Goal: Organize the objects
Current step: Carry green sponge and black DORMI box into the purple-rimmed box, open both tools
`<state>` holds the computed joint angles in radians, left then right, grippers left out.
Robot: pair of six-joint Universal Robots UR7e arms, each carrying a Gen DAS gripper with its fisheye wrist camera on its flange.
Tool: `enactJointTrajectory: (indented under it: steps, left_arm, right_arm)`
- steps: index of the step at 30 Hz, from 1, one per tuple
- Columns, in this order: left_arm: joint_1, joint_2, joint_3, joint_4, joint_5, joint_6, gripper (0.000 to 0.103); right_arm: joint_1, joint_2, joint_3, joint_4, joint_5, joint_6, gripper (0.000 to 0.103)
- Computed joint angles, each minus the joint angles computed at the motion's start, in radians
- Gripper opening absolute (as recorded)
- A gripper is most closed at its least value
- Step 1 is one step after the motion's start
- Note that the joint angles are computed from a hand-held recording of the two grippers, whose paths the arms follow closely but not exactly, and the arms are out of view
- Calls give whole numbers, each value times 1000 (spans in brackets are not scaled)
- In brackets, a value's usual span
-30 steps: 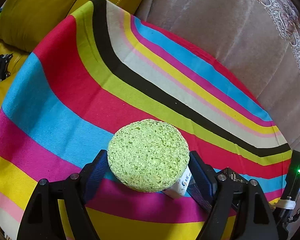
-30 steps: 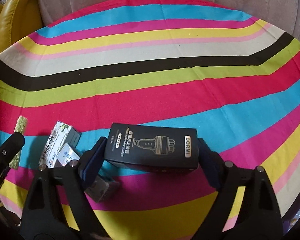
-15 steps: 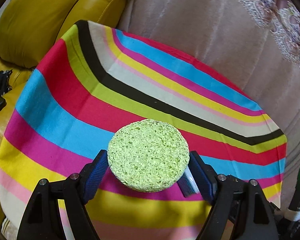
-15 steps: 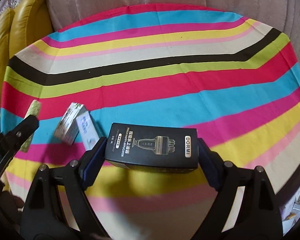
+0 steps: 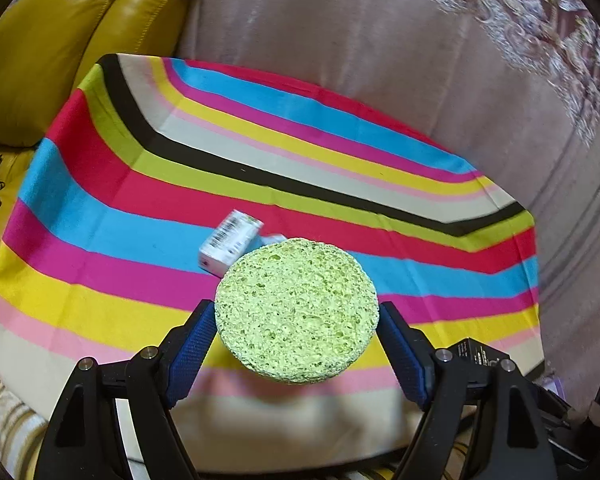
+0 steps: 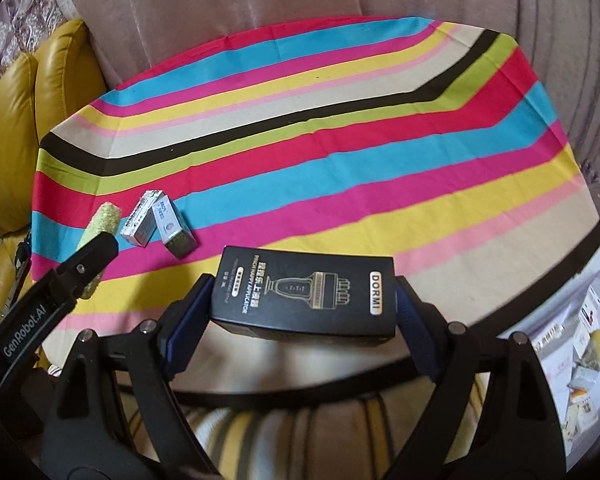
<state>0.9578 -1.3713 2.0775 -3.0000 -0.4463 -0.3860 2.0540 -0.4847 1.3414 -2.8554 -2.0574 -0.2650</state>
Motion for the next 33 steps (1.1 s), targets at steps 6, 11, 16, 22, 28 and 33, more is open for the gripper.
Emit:
enactJointTrajectory:
  steps: [6,11,16,22,28,33]
  left_arm:
    - [-47,1,22,80,-34,-55,81]
    - [-72,11,25,131,-78,-89,81]
    - [-99,40,13,171,-127,-90,81]
    - [-118,83,-13,206,-202,-84,81]
    - [-137,145,-45,211,-280,-16,81]
    - [-145,192,-82,232,-344,28,81]
  right_arm:
    - [-25,-88,99,-30,10,-7,88]
    - [-53,-160,171,-41,0,1,88]
    - [-80,-219,223,-56,-19,14,88]
    - [-115,-280,273,-71,-68,5,88]
    - [-161,-335,307,-85,-128,21,88]
    - [-190,-372,324,-96,-150,33,88]
